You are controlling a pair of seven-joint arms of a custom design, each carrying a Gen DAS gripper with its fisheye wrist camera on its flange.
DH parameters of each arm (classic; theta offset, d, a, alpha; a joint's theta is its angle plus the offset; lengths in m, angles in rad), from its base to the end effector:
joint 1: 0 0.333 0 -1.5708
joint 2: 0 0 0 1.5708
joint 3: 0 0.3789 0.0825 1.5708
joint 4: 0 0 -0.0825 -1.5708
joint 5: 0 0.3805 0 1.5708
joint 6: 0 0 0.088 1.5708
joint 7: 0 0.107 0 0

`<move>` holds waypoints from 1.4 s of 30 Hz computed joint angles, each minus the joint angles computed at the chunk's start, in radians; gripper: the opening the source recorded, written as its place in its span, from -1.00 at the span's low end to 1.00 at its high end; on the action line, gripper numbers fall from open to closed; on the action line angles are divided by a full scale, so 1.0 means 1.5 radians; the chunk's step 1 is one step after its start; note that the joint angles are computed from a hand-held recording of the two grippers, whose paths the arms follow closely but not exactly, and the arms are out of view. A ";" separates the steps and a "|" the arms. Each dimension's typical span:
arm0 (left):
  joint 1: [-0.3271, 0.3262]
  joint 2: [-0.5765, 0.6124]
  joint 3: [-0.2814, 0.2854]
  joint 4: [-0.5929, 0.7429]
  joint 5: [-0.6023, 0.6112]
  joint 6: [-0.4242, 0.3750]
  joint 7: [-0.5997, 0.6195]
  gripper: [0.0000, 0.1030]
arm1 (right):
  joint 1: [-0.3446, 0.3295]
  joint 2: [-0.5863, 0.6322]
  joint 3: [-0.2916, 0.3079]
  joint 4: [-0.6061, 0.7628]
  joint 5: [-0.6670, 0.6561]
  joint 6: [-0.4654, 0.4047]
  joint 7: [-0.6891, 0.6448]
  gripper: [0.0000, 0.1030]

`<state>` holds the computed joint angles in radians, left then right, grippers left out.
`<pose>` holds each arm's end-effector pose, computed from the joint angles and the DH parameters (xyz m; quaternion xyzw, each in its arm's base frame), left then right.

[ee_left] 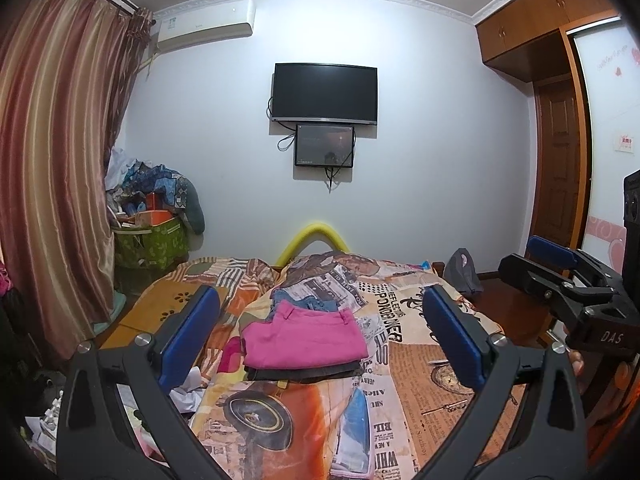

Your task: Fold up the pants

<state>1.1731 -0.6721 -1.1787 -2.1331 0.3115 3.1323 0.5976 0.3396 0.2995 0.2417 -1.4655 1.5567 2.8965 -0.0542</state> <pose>0.5046 -0.2181 0.6588 -0.6248 0.4694 -0.3895 0.4875 0.6337 0.3091 0.6556 -0.7051 0.2922 -0.2189 0.6079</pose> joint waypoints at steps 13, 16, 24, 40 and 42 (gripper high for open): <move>0.000 0.010 -0.004 0.001 0.004 -0.001 0.001 0.99 | -0.004 -0.005 0.003 -0.012 -0.041 0.005 0.037 0.99; 0.001 0.012 -0.005 0.002 0.005 -0.001 0.002 0.99 | -0.006 -0.003 0.004 -0.012 -0.046 0.003 0.044 0.99; 0.002 0.014 -0.006 0.001 0.006 0.000 0.004 0.99 | -0.013 -0.004 0.009 -0.014 -0.053 0.004 0.053 0.99; 0.008 0.027 -0.010 -0.002 0.006 0.022 0.019 0.99 | -0.012 -0.004 0.010 -0.012 -0.065 0.011 0.067 0.99; 0.005 0.033 -0.009 -0.005 0.006 0.027 0.025 0.99 | -0.014 -0.004 0.011 -0.012 -0.061 0.012 0.062 0.99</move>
